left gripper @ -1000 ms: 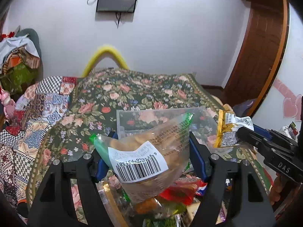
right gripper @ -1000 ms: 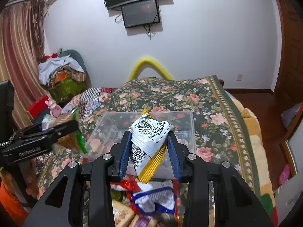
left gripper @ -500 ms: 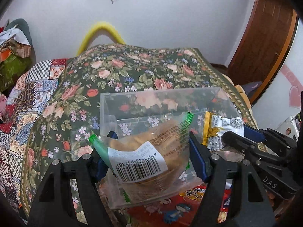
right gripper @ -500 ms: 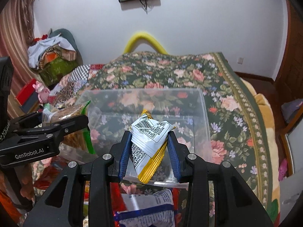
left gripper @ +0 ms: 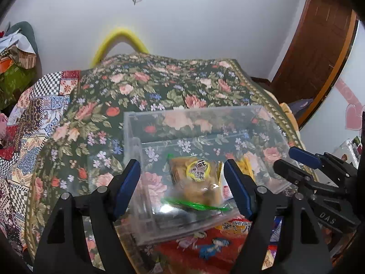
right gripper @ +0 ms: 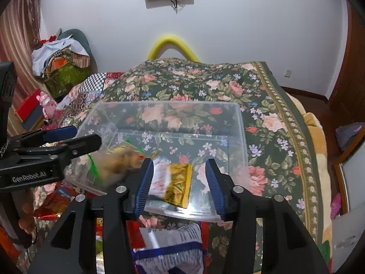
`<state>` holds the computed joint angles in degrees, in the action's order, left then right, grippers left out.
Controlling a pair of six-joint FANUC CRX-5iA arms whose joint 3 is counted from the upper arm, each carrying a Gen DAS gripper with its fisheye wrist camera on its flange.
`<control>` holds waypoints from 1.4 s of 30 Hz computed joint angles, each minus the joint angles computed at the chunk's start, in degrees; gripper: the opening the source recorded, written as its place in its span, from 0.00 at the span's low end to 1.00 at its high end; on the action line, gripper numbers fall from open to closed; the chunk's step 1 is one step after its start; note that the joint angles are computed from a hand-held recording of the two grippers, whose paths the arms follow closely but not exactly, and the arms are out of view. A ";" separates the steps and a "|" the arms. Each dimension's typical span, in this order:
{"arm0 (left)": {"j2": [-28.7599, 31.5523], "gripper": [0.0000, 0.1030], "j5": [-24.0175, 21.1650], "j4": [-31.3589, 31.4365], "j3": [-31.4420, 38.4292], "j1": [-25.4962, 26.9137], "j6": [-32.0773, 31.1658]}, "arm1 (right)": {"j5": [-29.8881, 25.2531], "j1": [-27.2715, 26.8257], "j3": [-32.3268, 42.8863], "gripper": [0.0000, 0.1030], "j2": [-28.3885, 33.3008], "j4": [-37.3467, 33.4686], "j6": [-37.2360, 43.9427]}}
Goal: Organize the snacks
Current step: 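Carry both snacks over the clear box and open both grippers to drop them, then grasp the gold-striped biscuit pack with the left gripper while the right grasps the orange-labelled cake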
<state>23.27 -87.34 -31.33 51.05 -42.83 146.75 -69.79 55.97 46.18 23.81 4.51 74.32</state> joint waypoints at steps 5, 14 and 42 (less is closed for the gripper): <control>-2.71 0.73 -2.00 -3.43 -1.04 -2.40 1.30 | 2.16 0.01 -3.76 0.48 -3.49 1.43 -0.95; -8.30 0.74 -6.67 -6.99 -7.47 -7.08 5.19 | 4.98 0.31 -14.02 0.56 -11.25 6.49 -4.59; -12.73 0.74 1.39 3.57 -27.06 -7.60 19.00 | -1.33 -1.63 -28.58 0.59 -16.96 5.97 -13.97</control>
